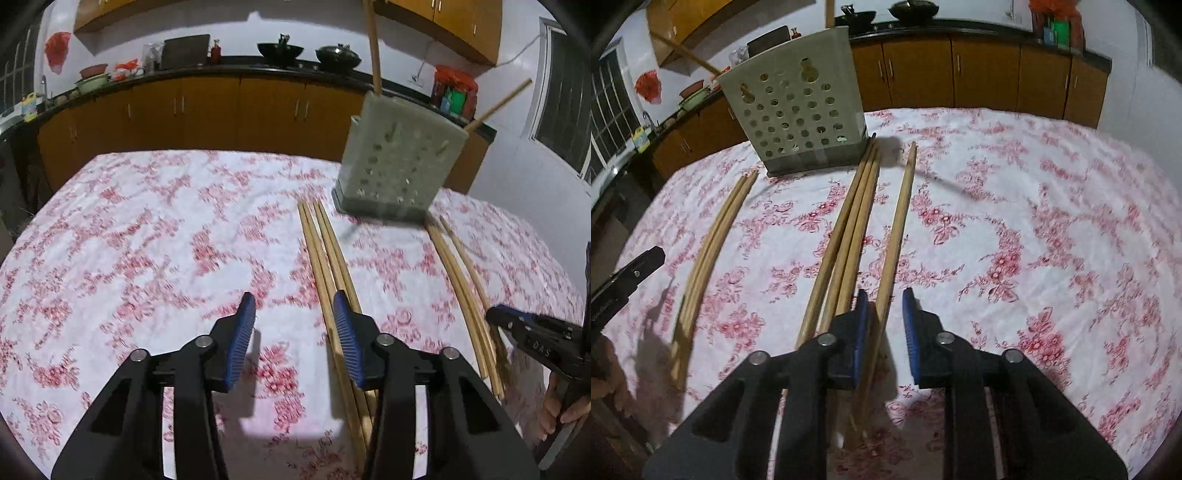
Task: Organize utensils
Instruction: 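Move both open tools back down to the loose chopsticks, then close the right tool on a chopstick while the left tool grasps another chopstick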
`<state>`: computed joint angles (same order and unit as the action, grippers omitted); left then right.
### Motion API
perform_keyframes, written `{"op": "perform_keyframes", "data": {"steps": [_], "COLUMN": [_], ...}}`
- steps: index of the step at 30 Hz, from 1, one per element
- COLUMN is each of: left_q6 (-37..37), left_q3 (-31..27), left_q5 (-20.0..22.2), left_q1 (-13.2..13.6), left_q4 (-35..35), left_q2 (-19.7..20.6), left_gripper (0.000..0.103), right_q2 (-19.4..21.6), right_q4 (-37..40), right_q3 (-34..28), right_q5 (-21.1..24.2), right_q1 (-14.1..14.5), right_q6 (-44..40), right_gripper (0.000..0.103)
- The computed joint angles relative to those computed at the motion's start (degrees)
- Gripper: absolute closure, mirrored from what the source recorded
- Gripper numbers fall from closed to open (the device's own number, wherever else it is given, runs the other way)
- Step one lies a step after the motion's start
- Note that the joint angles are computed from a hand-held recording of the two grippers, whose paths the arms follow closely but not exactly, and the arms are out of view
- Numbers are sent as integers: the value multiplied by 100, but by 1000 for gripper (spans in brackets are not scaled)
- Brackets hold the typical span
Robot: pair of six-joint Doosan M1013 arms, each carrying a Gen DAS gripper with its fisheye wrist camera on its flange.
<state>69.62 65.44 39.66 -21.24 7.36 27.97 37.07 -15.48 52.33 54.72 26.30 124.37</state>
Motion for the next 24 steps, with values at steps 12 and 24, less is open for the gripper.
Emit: {"op": "perform_keyframes", "data": {"steps": [12,24], "left_q6": [617,807], "left_q3": [-37,-303], "left_q5": [311,902], "left_q1": [-10,-69], "left_q4": [-625,-472], "left_q2": [65,206], "left_gripper": [78,81], "right_q2": [-65,-63], "right_q4": [-362,-405], "right_q3": [117,107], "right_q5": [20,66], "right_q1": [-75,-63], "right_q6": [622,609], "right_gripper": [94,94]}}
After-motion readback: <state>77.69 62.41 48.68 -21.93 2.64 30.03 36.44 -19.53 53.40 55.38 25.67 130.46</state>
